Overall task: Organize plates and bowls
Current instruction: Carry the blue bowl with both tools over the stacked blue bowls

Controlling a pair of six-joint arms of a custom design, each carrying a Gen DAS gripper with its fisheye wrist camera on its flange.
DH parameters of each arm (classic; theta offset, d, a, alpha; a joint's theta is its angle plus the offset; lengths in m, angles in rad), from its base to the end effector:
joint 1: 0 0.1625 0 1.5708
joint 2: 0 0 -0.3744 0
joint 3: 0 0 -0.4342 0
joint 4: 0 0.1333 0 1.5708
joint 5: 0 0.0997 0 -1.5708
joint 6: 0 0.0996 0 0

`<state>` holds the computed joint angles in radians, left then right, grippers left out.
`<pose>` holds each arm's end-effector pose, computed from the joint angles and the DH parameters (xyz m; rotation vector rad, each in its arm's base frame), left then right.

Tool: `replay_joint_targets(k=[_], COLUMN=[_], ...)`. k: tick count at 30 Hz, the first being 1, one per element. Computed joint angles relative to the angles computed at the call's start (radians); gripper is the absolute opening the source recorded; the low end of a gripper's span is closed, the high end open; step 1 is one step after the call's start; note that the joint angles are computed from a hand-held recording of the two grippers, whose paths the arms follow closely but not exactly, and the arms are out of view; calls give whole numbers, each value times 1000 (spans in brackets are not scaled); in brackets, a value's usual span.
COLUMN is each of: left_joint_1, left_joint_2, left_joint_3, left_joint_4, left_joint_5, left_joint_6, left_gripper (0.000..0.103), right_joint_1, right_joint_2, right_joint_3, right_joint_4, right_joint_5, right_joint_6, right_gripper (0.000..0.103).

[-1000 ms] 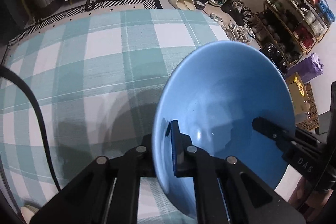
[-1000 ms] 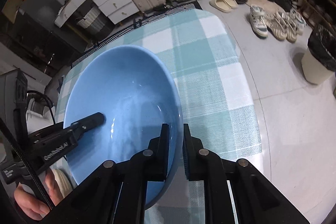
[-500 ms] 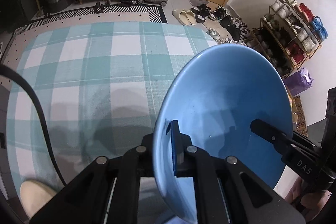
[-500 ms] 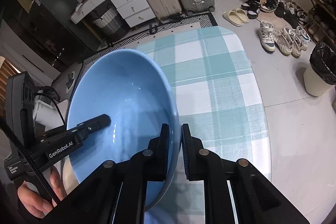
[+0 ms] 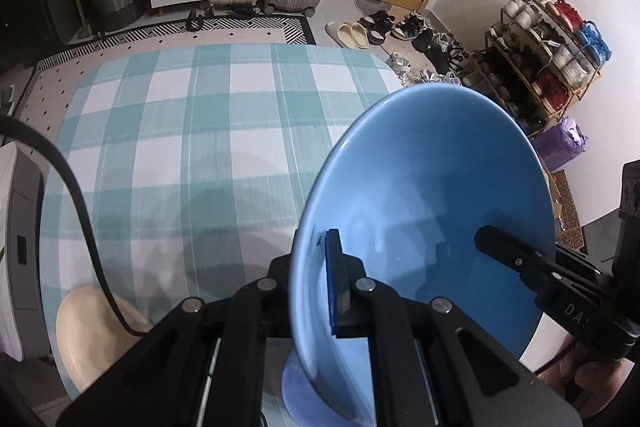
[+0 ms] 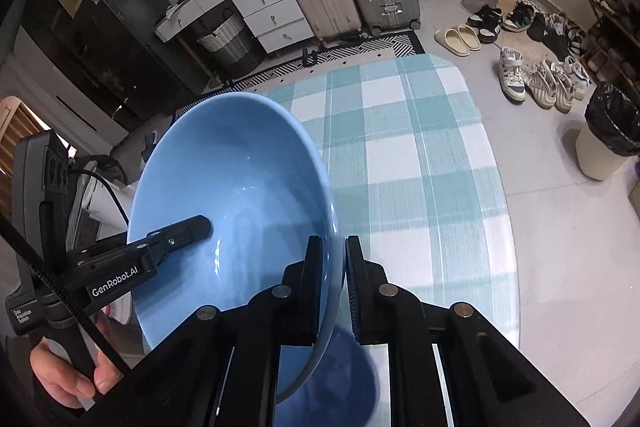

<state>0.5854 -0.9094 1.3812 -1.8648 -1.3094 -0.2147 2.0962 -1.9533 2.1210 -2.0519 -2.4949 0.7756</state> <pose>-0.4938 -0.5181 0.1483 1.0931 2.6067 -0.0019 0.2480 -0.3205 0.4110 -0.4844 -2.3457 1.0204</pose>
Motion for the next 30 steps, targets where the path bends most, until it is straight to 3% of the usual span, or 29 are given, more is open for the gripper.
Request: replay_joint_targets(k=[9, 22, 30], left_joint_1=[-15, -5, -13], left_joint_2=[-115, -212, -225], left_joint_3=[128, 309, 353], left_joint_4=[23, 2, -2], left_joint_5=[-10, -7, 21], left_joint_6=[-65, -132, -117], left_gripper=[6, 11, 18], right_joint_1=[100, 100, 65], right_joint_2=[-13, -70, -62], right_joint_3=[44, 200, 243], right_joint_4=[92, 66, 53], right_joint_5=[-10, 45, 54], right_joint_6=[183, 260, 230], right_gripper=[11, 12, 11])
